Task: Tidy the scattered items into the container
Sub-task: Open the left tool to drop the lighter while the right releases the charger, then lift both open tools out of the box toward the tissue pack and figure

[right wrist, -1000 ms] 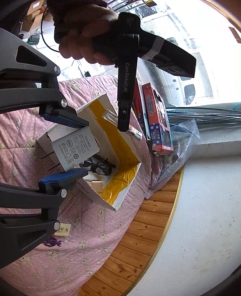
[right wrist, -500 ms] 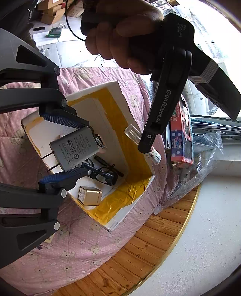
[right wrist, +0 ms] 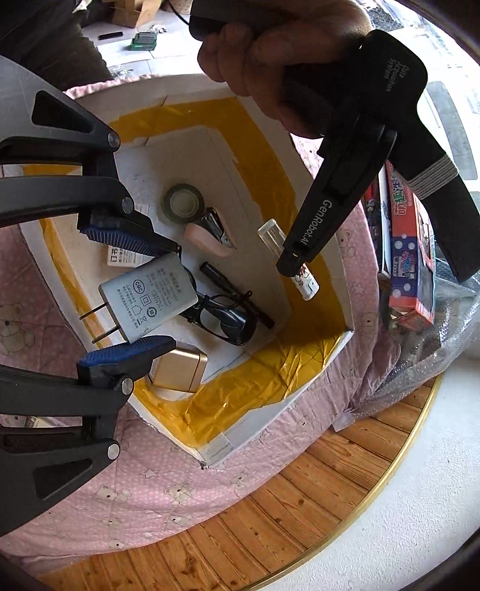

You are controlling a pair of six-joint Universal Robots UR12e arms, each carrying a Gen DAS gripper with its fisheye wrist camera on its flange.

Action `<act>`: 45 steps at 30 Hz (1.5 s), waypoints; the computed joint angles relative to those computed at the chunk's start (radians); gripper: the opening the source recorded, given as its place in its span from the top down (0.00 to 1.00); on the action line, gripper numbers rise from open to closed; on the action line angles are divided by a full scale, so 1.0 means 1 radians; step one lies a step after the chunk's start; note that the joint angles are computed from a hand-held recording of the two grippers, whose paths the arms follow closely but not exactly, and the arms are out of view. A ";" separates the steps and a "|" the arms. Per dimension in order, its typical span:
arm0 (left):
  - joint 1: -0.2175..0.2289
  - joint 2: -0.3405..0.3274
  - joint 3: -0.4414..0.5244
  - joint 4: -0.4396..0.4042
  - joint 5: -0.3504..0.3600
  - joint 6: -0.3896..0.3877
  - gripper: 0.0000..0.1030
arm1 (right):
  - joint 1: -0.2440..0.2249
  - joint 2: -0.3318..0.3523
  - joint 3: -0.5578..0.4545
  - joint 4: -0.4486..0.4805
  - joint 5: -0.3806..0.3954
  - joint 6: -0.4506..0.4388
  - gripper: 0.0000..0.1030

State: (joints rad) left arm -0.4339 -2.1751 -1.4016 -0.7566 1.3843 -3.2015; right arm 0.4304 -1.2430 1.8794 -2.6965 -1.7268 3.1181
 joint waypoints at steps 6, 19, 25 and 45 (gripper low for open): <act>-0.014 -0.042 0.050 -0.044 0.058 0.025 0.82 | -0.010 0.028 -0.037 0.082 -0.002 -0.058 0.55; -0.029 -0.064 0.083 -0.088 0.071 0.058 0.65 | -0.016 0.033 -0.041 0.103 -0.014 -0.043 0.49; -0.027 -0.038 0.065 -0.062 0.074 0.055 0.60 | -0.021 0.008 -0.015 0.075 0.013 0.006 0.49; -0.026 0.097 -0.074 0.015 0.085 0.102 0.59 | 0.001 -0.074 0.086 -0.056 0.126 0.160 0.49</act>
State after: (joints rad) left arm -0.4600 -2.0779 -1.4759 -0.7416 1.4695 -3.0998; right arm 0.4311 -1.3170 1.9650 -2.7526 -1.6012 3.2781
